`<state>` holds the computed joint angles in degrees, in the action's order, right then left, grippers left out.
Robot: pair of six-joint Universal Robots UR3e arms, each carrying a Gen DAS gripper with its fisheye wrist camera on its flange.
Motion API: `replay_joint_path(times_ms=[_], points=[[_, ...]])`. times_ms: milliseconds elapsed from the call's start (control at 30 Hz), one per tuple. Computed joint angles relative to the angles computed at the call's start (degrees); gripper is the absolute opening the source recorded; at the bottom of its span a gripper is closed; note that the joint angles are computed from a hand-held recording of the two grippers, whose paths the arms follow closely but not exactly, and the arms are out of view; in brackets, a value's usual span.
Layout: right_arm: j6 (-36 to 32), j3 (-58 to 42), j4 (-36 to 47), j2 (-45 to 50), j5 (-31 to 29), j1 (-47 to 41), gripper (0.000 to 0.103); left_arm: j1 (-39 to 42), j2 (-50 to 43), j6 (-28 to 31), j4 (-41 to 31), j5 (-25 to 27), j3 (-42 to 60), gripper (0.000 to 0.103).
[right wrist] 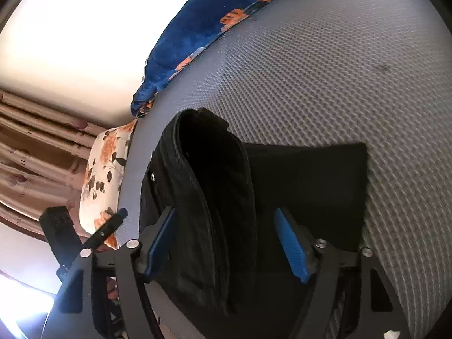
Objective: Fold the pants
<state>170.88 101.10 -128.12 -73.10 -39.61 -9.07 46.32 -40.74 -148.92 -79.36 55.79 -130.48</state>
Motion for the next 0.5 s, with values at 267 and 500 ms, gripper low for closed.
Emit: replay_joint_path(times_ms=[267,500], points=[[6.62,-1.34,-4.72,0.23,-2.35,3.89,0.011,-9.92,-12.44,-8.65,15.27,5.63,2.16,0.077],[10.88,7.74,-8.29,-17.08,-9.63,3.6,0.009,-12.5,-15.59,-10.48,18.52,4.7,4.57,0.077]])
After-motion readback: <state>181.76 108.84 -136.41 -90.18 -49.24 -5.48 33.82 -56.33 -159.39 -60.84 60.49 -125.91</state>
